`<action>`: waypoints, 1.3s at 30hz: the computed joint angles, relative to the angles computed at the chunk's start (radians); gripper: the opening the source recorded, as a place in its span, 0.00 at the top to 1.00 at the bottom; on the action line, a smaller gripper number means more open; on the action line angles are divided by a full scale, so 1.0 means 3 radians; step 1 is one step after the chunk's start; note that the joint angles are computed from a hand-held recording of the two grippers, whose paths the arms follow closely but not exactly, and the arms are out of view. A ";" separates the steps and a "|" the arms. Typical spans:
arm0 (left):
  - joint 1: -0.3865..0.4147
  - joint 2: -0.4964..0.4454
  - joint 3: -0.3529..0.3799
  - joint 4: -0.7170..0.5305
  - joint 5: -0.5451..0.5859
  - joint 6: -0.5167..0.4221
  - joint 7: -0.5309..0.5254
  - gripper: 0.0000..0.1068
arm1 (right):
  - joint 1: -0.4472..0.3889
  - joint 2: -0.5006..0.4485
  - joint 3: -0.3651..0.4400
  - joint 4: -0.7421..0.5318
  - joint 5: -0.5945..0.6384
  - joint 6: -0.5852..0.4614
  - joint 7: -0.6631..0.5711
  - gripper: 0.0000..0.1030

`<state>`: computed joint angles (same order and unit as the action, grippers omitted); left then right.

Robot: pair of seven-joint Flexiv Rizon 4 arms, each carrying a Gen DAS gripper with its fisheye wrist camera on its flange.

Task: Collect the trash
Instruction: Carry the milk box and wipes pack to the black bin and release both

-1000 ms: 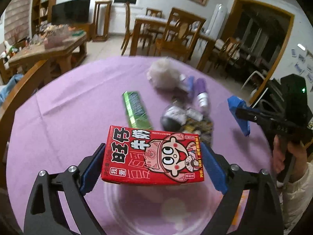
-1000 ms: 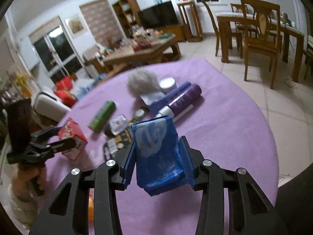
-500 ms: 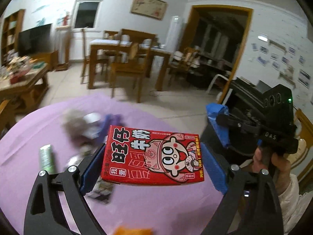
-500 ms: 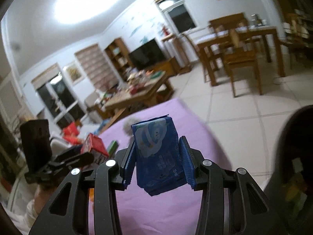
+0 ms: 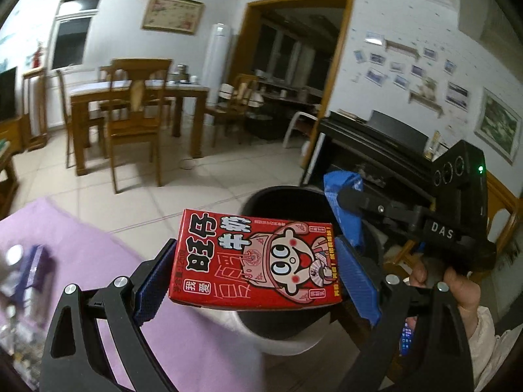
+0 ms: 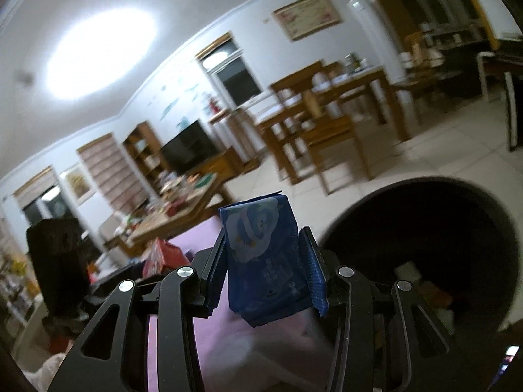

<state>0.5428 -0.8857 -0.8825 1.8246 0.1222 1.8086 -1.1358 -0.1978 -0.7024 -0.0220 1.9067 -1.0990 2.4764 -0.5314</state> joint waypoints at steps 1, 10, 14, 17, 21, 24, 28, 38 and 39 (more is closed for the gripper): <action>-0.0057 -0.0029 0.0011 -0.0045 0.0010 -0.0005 0.0023 0.15 | -0.0012 0.0022 -0.0028 0.0049 0.0129 -0.0003 -0.0085 0.58; -0.0448 -0.0304 0.0039 -0.0445 -0.0203 -0.0313 0.0377 0.15 | -0.0273 -0.0052 -0.0006 0.0144 0.0573 -0.0093 -0.0351 0.58; -0.0509 -0.0327 0.0062 -0.0517 -0.0368 -0.0410 0.0526 0.15 | -0.0347 -0.0135 0.0012 0.0145 0.0621 -0.0079 -0.0357 0.58; -0.0568 -0.0305 0.0105 -0.0554 -0.0468 -0.0431 0.0598 0.15 | -0.0382 -0.0196 0.0017 0.0100 0.0610 -0.0085 -0.0340 0.58; -0.0725 -0.0256 0.0260 -0.0620 -0.0569 -0.0436 0.0667 0.14 | -0.0342 -0.0232 0.0046 0.0057 0.0675 -0.0148 -0.0321 0.54; -0.0812 -0.0225 0.0333 -0.0647 -0.0606 -0.0421 0.0714 0.09 | -0.0320 -0.0262 0.0068 0.0036 0.0790 -0.0173 -0.0315 0.28; -0.0860 -0.0195 0.0373 -0.0637 -0.0648 -0.0460 0.0798 0.09 | -0.0284 -0.0281 0.0090 0.0035 0.0924 -0.0110 -0.0392 0.20; -0.0610 0.0020 0.0263 -0.0268 -0.0533 -0.0243 0.0805 0.09 | -0.0206 -0.0175 0.0112 0.0152 0.0978 -0.0114 -0.0537 0.12; -0.0578 0.0033 0.0253 -0.0234 -0.0502 -0.0209 0.0782 0.09 | -0.0177 -0.0161 0.0120 0.0167 0.0984 -0.0139 -0.0553 0.12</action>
<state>0.3693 -0.8757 -0.8065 1.7543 -0.0285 1.7459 -0.9013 -0.2511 -0.7505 0.0139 1.9566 -0.8038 2.4346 -0.6973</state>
